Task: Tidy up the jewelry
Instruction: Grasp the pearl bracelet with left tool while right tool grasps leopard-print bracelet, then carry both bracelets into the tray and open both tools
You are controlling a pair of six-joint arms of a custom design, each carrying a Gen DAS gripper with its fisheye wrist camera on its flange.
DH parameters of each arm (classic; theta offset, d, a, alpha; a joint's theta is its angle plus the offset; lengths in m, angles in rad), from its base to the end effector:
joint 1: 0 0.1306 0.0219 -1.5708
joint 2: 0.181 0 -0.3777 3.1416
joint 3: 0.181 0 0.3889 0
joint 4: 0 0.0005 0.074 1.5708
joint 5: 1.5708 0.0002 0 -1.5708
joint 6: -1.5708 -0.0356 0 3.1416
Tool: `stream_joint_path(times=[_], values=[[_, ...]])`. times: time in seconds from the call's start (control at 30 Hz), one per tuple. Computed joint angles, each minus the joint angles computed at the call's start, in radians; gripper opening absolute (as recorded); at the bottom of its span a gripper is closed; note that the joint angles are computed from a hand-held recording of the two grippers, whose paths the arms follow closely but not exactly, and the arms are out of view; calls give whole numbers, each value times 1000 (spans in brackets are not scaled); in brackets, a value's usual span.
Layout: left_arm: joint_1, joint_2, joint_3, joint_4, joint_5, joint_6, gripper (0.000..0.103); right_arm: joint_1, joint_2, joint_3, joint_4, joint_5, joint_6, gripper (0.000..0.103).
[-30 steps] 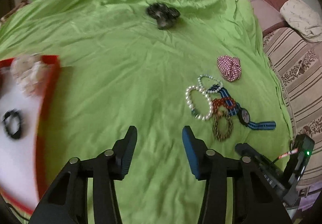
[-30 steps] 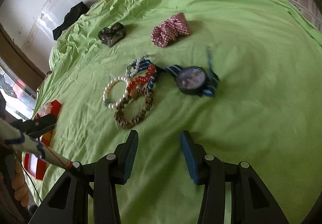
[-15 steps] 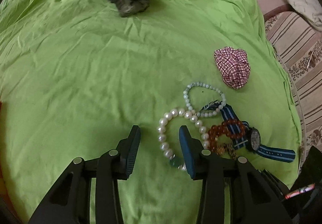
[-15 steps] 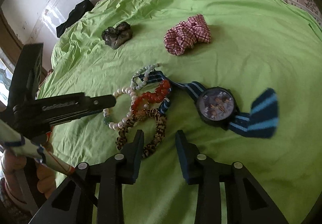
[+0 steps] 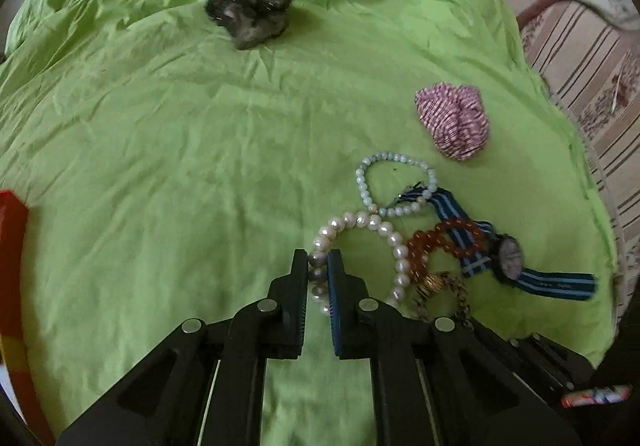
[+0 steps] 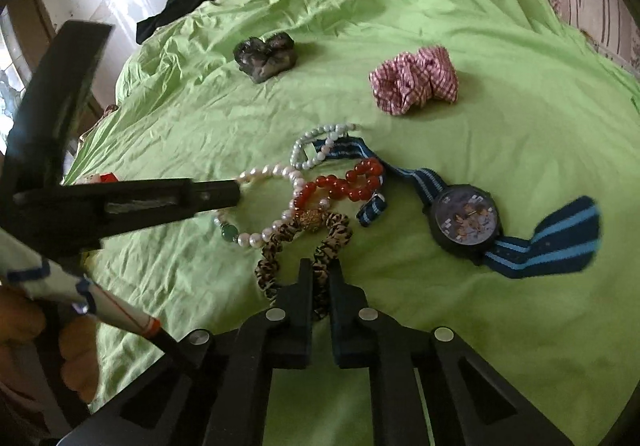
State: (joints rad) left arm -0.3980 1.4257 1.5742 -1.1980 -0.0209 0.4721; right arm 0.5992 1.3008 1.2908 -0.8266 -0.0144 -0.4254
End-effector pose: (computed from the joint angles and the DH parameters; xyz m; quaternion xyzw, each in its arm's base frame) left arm 0.4375 -0.1837 0.4705 -0.0385 0.9654 -0.0995 0.2379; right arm 0.3720 0.2541 0.4214 -0.0836 0.9296 0.1818 0.3095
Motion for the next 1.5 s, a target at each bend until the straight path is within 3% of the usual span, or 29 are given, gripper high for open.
stream_joint_path(times=[0.2, 0.53, 0.77, 1.0, 1.27, 1.5], values=[[10, -144, -51, -20, 21, 28, 9, 26, -77, -30, -7, 19, -58, 7], [10, -406, -129, -80, -50, 59, 9, 30, -232, -89, -46, -78, -237, 7], [117, -554, -195, -135, -13, 75, 9, 117, -239, -7, -126, -7, -235, 7], [354, -671, -258, -163, 83, -1, 9, 244, -160, 105, -196, 62, -189, 7], [759, -729, -345, -168, 279, -189, 9, 365, 32, 311, -274, 81, -107, 7], [1107, -698, -406, -187, 461, -343, 9, 481, 288, 602, -345, 75, -9, 7]])
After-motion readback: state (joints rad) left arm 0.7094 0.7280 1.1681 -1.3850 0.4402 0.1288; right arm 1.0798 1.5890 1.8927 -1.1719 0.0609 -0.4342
